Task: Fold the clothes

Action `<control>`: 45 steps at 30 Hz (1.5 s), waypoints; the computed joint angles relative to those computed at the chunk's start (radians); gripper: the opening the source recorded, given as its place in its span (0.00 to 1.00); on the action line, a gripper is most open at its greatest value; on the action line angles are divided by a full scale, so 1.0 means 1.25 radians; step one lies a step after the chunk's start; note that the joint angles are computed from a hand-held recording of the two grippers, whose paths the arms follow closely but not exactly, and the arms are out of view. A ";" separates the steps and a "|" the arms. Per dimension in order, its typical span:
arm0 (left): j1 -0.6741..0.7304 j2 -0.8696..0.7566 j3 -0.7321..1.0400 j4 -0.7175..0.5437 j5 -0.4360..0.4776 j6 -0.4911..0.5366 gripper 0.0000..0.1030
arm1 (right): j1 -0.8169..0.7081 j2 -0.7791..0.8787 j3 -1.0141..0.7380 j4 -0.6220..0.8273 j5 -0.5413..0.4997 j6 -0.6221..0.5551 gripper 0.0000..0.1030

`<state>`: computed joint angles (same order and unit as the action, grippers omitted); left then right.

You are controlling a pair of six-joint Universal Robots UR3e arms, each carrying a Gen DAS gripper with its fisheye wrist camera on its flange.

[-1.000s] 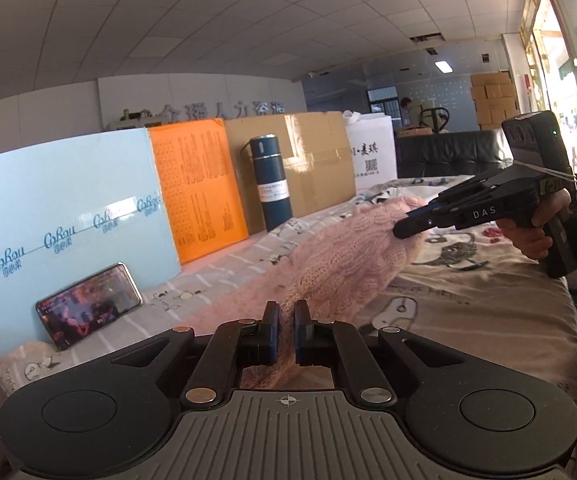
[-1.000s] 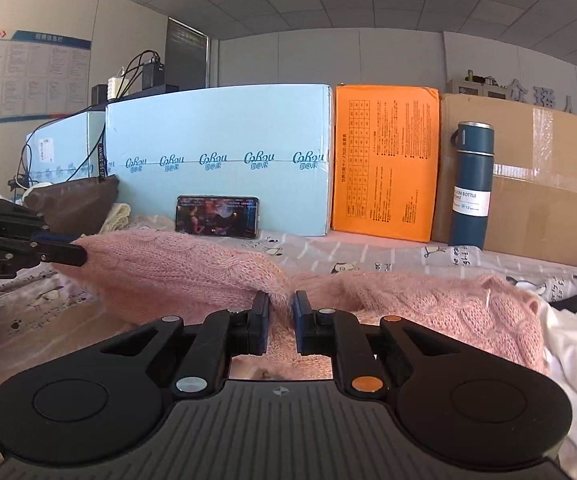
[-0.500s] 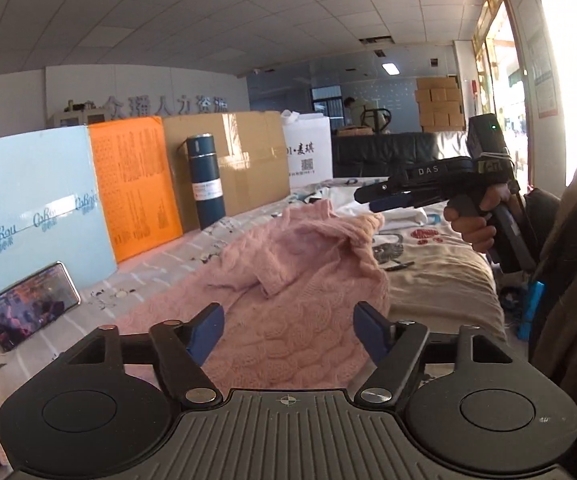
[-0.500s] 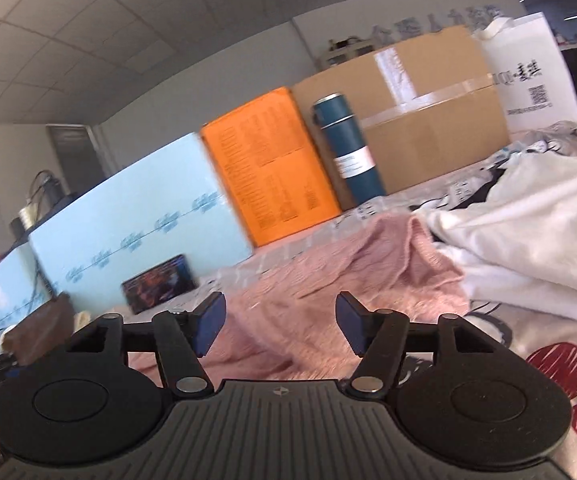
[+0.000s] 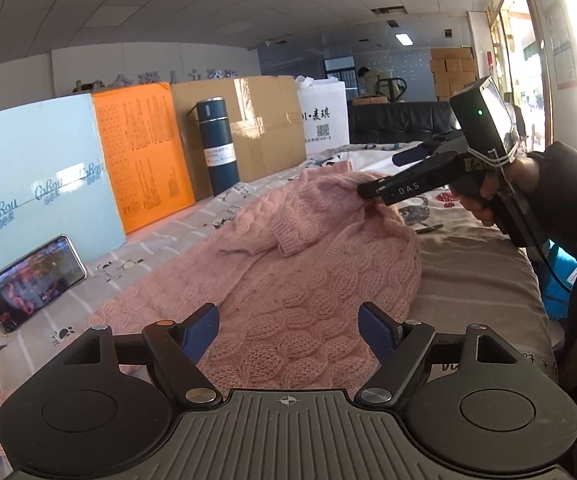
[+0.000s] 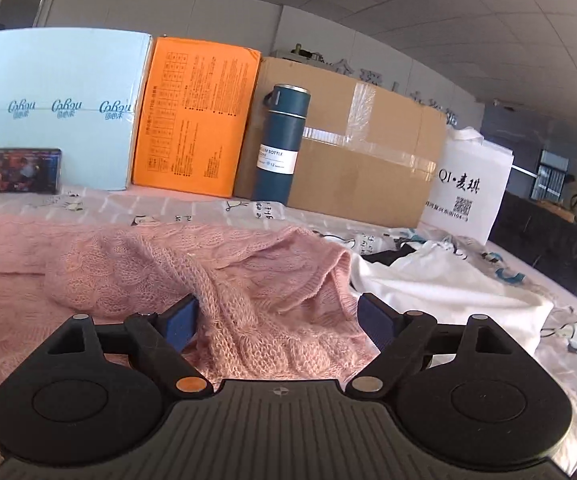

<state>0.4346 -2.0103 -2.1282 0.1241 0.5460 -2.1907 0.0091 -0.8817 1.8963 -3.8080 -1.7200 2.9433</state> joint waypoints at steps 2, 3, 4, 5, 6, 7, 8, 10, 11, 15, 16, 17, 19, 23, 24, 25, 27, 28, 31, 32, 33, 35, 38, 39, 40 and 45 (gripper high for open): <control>0.007 -0.003 -0.003 0.013 -0.005 -0.013 0.78 | 0.004 -0.023 0.028 0.021 -0.033 -0.029 0.81; 0.010 -0.006 -0.003 0.020 -0.008 -0.021 0.79 | -0.002 -0.047 0.069 0.017 -0.041 -0.032 0.81; 0.012 -0.008 -0.002 0.023 -0.012 -0.027 0.80 | -0.008 -0.071 0.108 0.013 -0.050 -0.035 0.81; 0.014 -0.009 0.001 0.022 -0.014 -0.034 0.84 | -0.014 -0.094 0.147 0.010 -0.058 -0.038 0.81; 0.014 -0.010 0.005 0.014 -0.016 -0.033 0.85 | -0.022 -0.117 0.186 0.004 -0.061 -0.040 0.81; 0.014 -0.010 0.009 0.003 -0.018 -0.030 0.85 | -0.036 -0.138 0.235 -0.020 -0.042 -0.037 0.81; 0.013 -0.009 0.013 -0.008 -0.019 -0.026 0.86 | -0.062 -0.166 0.294 -0.046 0.009 -0.035 0.81; 0.010 -0.011 0.014 -0.005 -0.015 -0.029 0.87 | -0.156 -0.226 0.426 -0.126 0.202 -0.041 0.81; 0.010 -0.012 0.014 -0.001 -0.015 -0.031 0.87 | -0.216 -0.249 0.488 -0.173 0.318 -0.045 0.81; 0.015 -0.022 0.010 0.032 -0.020 -0.054 0.89 | -0.309 -0.296 0.489 -0.177 0.556 0.033 0.81; 0.017 -0.025 0.010 0.040 -0.022 -0.060 0.89 | -0.301 -0.300 0.455 -0.149 0.562 0.061 0.81; 0.018 -0.028 0.010 0.047 -0.024 -0.066 0.89 | -0.292 -0.302 0.421 -0.123 0.568 0.088 0.79; 0.023 -0.033 0.010 0.061 -0.029 -0.080 0.89 | -0.262 -0.286 0.324 -0.029 0.566 0.099 0.73; 0.032 -0.039 0.008 0.078 -0.041 -0.100 0.89 | -0.184 -0.195 0.081 0.254 0.487 0.070 0.60; 0.034 -0.039 0.008 0.078 -0.043 -0.102 0.90 | -0.169 -0.171 0.028 0.330 0.464 0.073 0.48; 0.035 -0.039 0.010 0.071 -0.046 -0.102 0.90 | -0.160 -0.146 -0.015 0.390 0.446 0.076 0.38; 0.037 -0.038 0.015 0.053 -0.052 -0.099 0.90 | -0.158 -0.115 -0.034 0.408 0.432 0.089 0.18; 0.038 -0.039 0.018 0.045 -0.056 -0.099 0.90 | -0.172 -0.116 -0.012 0.374 0.457 0.097 0.14; 0.042 -0.041 0.028 0.026 -0.062 -0.107 0.90 | -0.264 -0.123 0.086 0.202 0.618 0.166 0.09; 0.042 -0.042 0.033 0.020 -0.063 -0.110 0.90 | -0.301 -0.120 0.118 0.107 0.674 0.205 0.09; 0.042 -0.043 0.036 0.015 -0.062 -0.112 0.90 | -0.339 -0.112 0.142 0.012 0.732 0.251 0.09; 0.041 -0.043 0.040 0.008 -0.059 -0.113 0.90 | -0.404 -0.089 0.149 -0.141 0.845 0.331 0.09; 0.037 -0.043 0.037 0.014 -0.054 -0.111 0.90 | -0.412 -0.096 0.099 -0.128 0.908 0.273 0.09; 0.037 -0.043 0.037 0.017 -0.052 -0.112 0.90 | -0.407 -0.100 0.080 -0.092 0.922 0.231 0.09; 0.037 -0.043 0.036 0.020 -0.051 -0.114 0.90 | -0.391 -0.104 0.056 -0.014 0.931 0.164 0.09; 0.036 -0.042 0.032 0.031 -0.047 -0.121 0.90 | -0.282 -0.106 -0.062 0.448 0.907 -0.223 0.10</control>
<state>0.4802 -2.0632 -2.0881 0.1629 0.4867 -2.3414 -0.3436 -1.0137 1.8191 -3.2477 -0.5865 2.6651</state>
